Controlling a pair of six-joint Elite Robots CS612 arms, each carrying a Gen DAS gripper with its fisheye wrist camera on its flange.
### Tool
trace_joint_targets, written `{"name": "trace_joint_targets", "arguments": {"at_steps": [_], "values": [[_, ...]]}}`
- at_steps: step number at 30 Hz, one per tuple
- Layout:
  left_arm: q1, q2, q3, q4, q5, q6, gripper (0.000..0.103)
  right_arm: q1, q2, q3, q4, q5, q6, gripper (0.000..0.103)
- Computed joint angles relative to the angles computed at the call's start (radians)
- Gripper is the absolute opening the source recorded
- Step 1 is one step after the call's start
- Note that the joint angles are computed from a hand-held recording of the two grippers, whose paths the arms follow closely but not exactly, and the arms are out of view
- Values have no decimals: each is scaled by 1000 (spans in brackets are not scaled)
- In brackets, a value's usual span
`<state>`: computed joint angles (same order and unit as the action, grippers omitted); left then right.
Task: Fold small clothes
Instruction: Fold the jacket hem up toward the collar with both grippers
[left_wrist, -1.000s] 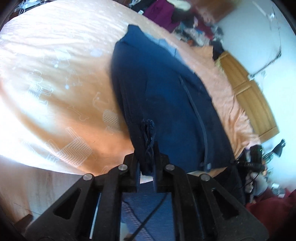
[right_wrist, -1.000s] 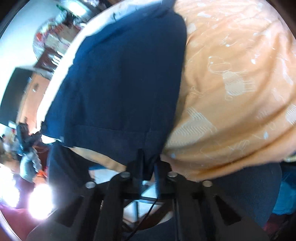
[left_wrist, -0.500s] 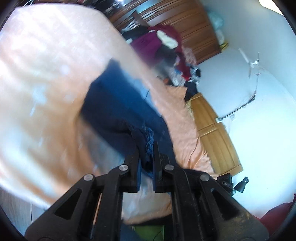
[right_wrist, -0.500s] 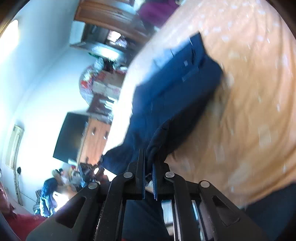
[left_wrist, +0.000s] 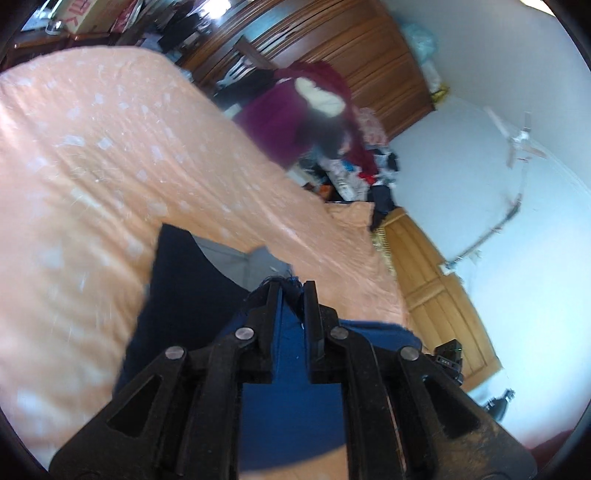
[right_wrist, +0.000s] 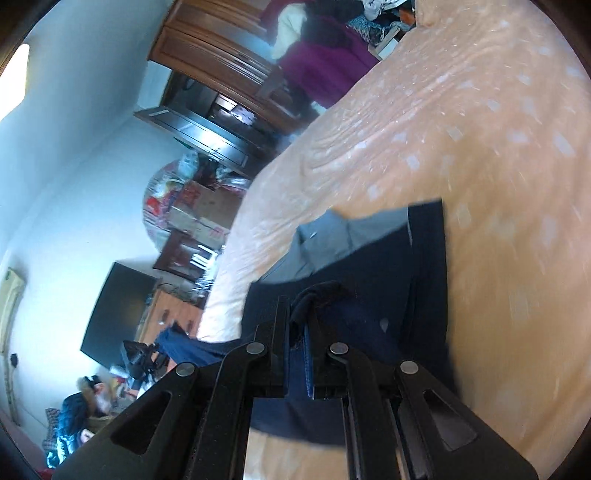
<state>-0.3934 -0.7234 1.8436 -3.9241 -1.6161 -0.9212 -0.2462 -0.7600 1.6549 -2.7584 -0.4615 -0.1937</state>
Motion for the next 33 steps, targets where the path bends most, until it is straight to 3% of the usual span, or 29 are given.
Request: {"name": "trace_joint_targets", "arguments": {"at_steps": [3,4,8,9,11,13,14,15,16,18,21,23,25,26,28,29,32,33], "values": [[44,68,-117,132,-46,16,10,41,96,-159,24,-65,30,9],[55,89,-159,217,-38,35,10,53,129,-208,41,-85,25,10],[90,173,-276,434,-58,-37,14,99,271,-417,172,-196,-42,17],[94,185,-285,458,-60,-63,15,107,296,-453,211,-238,-36,19],[91,182,-269,417,-56,-74,19,112,324,-480,223,-282,-8,20],[81,162,-238,347,-46,-45,34,104,320,-455,184,-262,-1,20],[76,152,-226,320,-35,-29,48,101,310,-440,164,-266,-14,21],[60,127,-189,287,-1,6,56,101,297,-420,132,-280,-27,30],[48,108,-167,278,16,42,58,102,275,-385,66,-307,-42,47],[26,84,-135,282,20,105,60,101,245,-336,-11,-317,-82,50],[-2,72,-100,335,2,157,62,105,215,-290,-41,-315,-142,50],[5,84,-102,403,7,95,62,117,221,-305,6,-341,-179,55],[20,102,-86,378,-8,4,43,140,248,-365,167,-451,-178,55],[21,99,-72,362,-4,-22,37,144,253,-378,216,-474,-173,53],[6,60,-13,334,40,-27,47,142,236,-353,188,-489,-159,56],[-3,43,15,308,49,-5,58,137,219,-331,180,-476,-157,56],[-13,11,91,227,14,25,78,96,137,-214,138,-377,-196,59],[-13,6,115,204,5,19,80,78,107,-166,138,-357,-218,68]]}}
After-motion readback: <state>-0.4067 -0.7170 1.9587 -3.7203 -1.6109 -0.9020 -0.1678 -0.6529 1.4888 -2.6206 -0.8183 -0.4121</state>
